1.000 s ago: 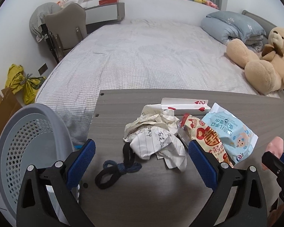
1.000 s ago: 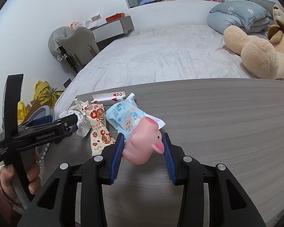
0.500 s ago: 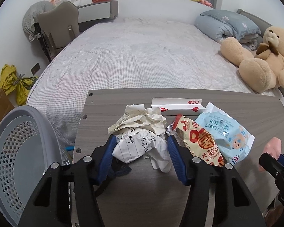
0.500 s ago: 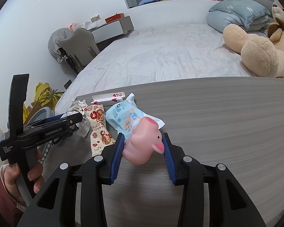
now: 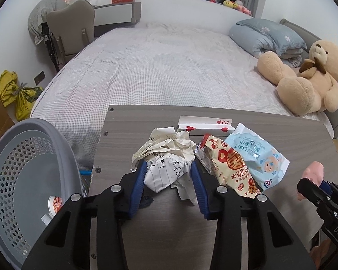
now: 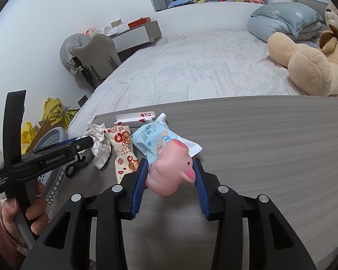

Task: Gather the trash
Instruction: 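Carry the pig toy and crumpled paper with both tools over the grey basket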

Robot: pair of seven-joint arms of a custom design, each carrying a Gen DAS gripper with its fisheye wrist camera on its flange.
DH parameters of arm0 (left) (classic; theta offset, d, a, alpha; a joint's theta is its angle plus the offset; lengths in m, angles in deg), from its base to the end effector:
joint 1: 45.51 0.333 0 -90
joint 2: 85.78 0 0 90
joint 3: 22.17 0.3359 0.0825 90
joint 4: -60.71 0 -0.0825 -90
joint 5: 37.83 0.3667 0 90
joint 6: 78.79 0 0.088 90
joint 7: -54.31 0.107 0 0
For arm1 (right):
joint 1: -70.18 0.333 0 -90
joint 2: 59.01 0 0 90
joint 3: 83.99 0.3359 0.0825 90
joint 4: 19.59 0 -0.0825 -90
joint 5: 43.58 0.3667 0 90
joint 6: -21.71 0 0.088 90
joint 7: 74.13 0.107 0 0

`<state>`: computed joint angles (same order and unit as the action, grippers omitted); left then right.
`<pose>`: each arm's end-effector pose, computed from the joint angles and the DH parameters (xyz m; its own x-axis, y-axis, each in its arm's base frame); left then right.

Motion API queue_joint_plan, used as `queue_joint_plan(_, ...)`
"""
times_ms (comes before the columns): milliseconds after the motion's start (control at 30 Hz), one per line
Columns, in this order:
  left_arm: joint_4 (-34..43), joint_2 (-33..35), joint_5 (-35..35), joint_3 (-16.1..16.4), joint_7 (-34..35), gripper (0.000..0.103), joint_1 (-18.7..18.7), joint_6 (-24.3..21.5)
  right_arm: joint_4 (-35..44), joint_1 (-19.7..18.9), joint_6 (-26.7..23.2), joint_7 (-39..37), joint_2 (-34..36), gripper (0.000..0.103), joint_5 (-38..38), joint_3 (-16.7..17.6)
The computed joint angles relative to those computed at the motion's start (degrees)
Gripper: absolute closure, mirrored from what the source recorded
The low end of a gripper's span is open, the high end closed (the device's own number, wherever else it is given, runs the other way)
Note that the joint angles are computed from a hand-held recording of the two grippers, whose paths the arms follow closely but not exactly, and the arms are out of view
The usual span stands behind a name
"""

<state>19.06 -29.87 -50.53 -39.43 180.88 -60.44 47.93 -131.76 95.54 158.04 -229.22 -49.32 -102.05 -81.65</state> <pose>0.7588 -0.3256 0.4526 -0.8106 -0.5774 0.0981 -0.5014 0.5976 -0.6257 0.5423 0.2736 0.4493 -0.6428 -0.7176 -0.2682 -0.4110 0.6185 -0.6697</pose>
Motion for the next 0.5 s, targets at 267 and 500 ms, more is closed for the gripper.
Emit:
queue_joint_plan(267, -12.01, -7.38, -3.03, -1.67, 2.74, 0.063, 3.52, 5.91, 1.18, 0.55, -0.9, -0.78, 0.41, 0.063, 0.06, 0.2)
queue_joint_plan(500, -16.76, -11.38, -7.16, -3.53, 5.49, 0.063, 6.83, 7.46, 3.46, 1.47, -2.33, -2.8, 1.34, 0.063, 0.97, 0.33)
